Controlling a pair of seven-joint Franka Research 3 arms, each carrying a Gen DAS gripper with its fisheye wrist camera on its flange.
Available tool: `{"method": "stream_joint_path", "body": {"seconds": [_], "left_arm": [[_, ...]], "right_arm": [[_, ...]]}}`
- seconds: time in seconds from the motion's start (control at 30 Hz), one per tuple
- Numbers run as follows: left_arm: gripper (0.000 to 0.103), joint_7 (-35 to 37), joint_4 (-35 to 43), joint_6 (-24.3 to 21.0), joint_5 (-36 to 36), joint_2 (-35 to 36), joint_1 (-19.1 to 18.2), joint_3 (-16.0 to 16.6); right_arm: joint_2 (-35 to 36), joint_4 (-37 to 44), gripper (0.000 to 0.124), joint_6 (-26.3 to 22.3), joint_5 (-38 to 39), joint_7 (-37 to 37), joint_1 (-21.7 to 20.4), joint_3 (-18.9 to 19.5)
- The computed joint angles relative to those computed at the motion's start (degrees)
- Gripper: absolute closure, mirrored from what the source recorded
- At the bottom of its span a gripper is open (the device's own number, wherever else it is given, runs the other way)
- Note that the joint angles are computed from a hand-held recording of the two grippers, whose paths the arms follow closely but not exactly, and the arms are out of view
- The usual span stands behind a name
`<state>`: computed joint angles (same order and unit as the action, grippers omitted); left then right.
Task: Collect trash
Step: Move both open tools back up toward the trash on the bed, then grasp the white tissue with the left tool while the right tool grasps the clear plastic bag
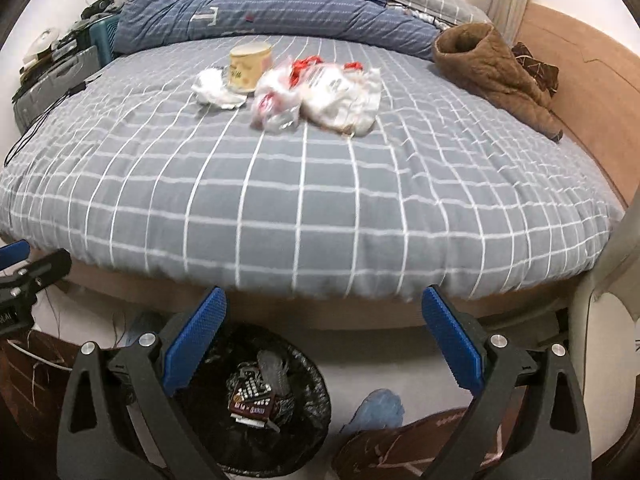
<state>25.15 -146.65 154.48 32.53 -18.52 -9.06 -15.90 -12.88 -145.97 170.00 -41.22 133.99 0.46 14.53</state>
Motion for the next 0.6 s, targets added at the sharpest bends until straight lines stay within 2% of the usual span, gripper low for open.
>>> {"method": "stream_joint_path", "body": {"seconds": [0.27,0.37,0.6], "left_arm": [[0.006,1.12,6.25,-0.40,2.47,3.98,2.14,1.11],[0.006,1.51,9.40,-0.36,3.69,6.42,2.70,1.60],[0.006,2.15,19.23,-0.74,7.46,15.17,3.32,3.60]], "right_arm": [[4.62,7.47,0.029,-0.23,-1.54,-0.31,0.37,-2.14],[7.12,10.69,0.030,0.05,-1.49,-0.87,2.42,-4.32],[16.20,21.24,0.030,1.72,5.76,-9.21,8.30,-9.04]]}}
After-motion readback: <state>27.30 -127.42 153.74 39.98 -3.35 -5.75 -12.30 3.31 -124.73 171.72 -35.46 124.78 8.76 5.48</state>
